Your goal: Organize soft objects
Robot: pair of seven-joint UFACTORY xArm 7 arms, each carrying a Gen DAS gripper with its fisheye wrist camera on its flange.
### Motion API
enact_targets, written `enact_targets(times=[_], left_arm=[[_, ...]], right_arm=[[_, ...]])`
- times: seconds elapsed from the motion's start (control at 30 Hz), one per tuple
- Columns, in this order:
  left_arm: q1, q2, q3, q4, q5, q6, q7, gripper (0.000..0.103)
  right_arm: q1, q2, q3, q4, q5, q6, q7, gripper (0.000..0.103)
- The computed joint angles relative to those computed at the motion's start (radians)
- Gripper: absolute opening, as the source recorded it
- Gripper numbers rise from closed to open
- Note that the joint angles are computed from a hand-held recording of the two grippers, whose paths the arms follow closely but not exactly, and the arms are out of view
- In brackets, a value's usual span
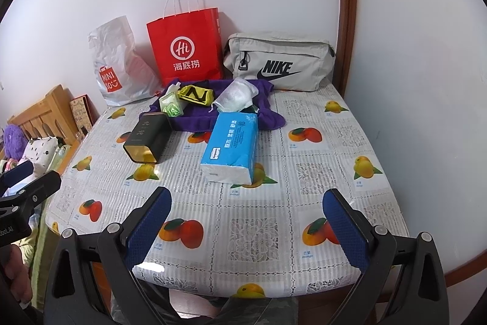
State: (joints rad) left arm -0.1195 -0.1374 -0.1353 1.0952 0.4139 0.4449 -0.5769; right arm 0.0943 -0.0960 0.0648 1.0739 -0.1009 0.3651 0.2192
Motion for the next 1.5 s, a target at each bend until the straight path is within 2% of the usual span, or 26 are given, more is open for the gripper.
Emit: enact_targets(times=[1.5], left_arm=[[0.003, -0.007, 0.002, -0.007, -0.016, -0.004, 0.028, 0.103]], right_arm=[[0.0, -0.016, 0.004, -0.02, -0.007, 0.003, 0.009, 0.099]])
